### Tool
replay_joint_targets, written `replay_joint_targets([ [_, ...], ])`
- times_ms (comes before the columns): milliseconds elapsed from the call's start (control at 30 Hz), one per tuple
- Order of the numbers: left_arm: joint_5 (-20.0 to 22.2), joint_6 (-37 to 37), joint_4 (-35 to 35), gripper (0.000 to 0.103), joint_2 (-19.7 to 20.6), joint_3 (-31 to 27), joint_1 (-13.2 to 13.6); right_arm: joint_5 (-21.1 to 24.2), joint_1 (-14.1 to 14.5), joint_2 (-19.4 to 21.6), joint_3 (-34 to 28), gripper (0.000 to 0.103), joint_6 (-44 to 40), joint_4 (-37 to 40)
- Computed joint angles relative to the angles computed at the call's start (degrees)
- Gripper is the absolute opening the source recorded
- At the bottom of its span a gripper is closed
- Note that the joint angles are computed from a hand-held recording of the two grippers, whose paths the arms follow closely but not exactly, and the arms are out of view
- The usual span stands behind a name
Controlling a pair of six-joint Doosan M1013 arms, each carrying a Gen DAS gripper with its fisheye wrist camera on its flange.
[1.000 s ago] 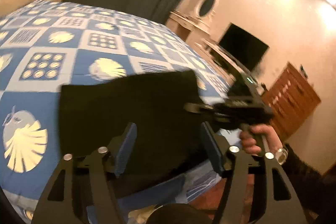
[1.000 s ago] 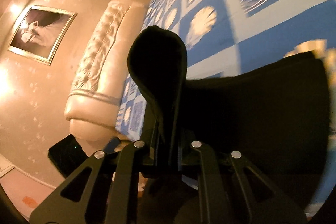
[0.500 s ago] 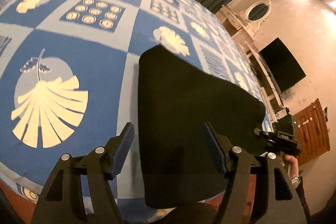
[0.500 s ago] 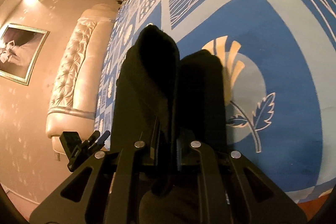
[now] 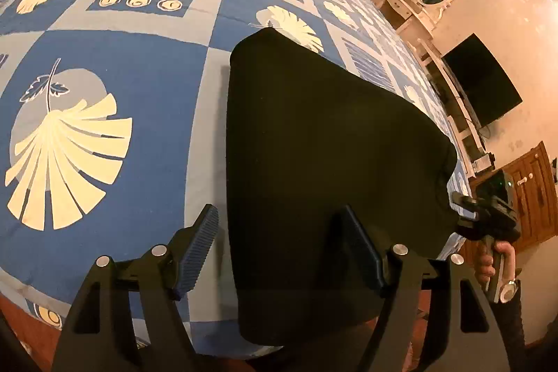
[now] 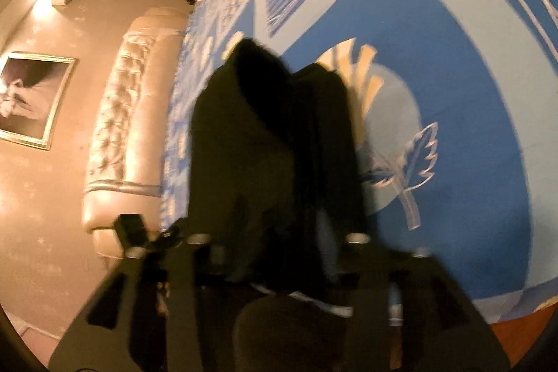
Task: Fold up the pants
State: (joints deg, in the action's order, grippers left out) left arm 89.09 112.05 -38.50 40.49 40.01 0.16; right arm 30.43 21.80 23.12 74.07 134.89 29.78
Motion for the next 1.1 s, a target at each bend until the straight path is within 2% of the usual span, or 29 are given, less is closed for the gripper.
replay_joint_targets([
  [33,0.1,-0.3,0.1,0.072,0.0,0.0,0.0,1.8,0.1,0.4,-0.9,0.048,-0.2,-1.1],
  [100,0.3,-0.8,0.4,0.072,0.3,-0.5,-0.1,6.9,0.3,1.6,-3.6,0.011,-0.4,-4.4],
  [233,-0.2,-0.9,0.9,0.072,0.3,-0.7,0.1,9.4,0.2,1.2,-3.7,0.011,1.1,-7.9],
  [333,-0.5,-1.6,0.8,0.072,0.5,-1.3,0.3,7.8,-0.3,0.3,-1.2,0.011,-0.3,-4.6],
  [367,-0.6,-1.9,0.9,0.072,0.7,-1.6,0.3,7.1,-0.4,0.0,-0.6,0.013,-0.9,-3.3],
  [433,-0.4,-2.4,1.3,0.072,1.1,-2.3,0.3,7.0,-0.1,-0.3,-0.9,0.017,1.6,-5.8],
  [467,-0.4,-2.9,1.8,0.072,1.4,-2.8,0.3,7.5,0.1,-0.5,-1.3,0.021,3.9,-9.2],
  [500,-0.3,-3.2,1.9,0.072,1.6,-3.1,0.3,7.5,0.6,-0.8,-2.0,0.029,8.2,-14.8],
  [600,-0.2,-4.0,2.0,0.072,2.1,-3.8,0.2,3.2,1.2,-1.0,-2.2,0.035,13.0,-21.2],
  [667,-0.1,-4.3,2.0,0.072,2.5,-4.4,0.2,-0.3,1.1,-0.5,-2.2,0.037,12.7,-21.7],
  [733,0.1,-4.3,1.9,0.072,2.8,-4.8,0.1,-3.8,0.6,0.4,-2.0,0.041,8.6,-17.3],
  [767,0.2,-4.1,1.8,0.072,3.0,-4.9,0.1,-4.3,0.5,0.8,-2.3,0.046,8.2,-16.8],
  [800,0.3,-4.0,1.7,0.072,3.1,-5.1,0.1,-4.6,0.4,1.2,-2.3,0.046,9.7,-18.5],
  [833,0.3,-3.8,1.7,0.072,3.2,-5.3,0.1,-3.5,0.3,1.5,-2.6,0.046,13.3,-22.8],
  [900,-0.1,-3.7,1.7,0.072,3.5,-5.7,0.0,3.7,0.6,1.9,-3.9,0.046,25.8,-34.7],
  [933,-0.1,-4.0,1.0,0.072,3.9,-6.3,0.2,5.1,0.8,1.9,-4.2,0.047,28.9,-37.1],
  [967,-0.1,-4.6,0.4,0.074,4.3,-7.0,0.3,3.5,0.7,1.2,-2.8,0.050,31.2,-38.0],
  [1033,0.1,-6.9,-1.5,0.077,6.0,-9.5,0.7,-1.2,0.2,-0.5,0.3,0.064,31.3,-35.5],
  [1067,0.7,-8.2,-2.8,0.077,7.2,-11.4,0.9,-3.3,-0.2,-0.9,1.5,0.072,28.5,-31.6],
  [1100,1.5,-9.2,-3.7,0.077,8.4,-13.2,1.0,-5.7,-0.6,-1.2,2.8,0.073,23.8,-25.5],
])
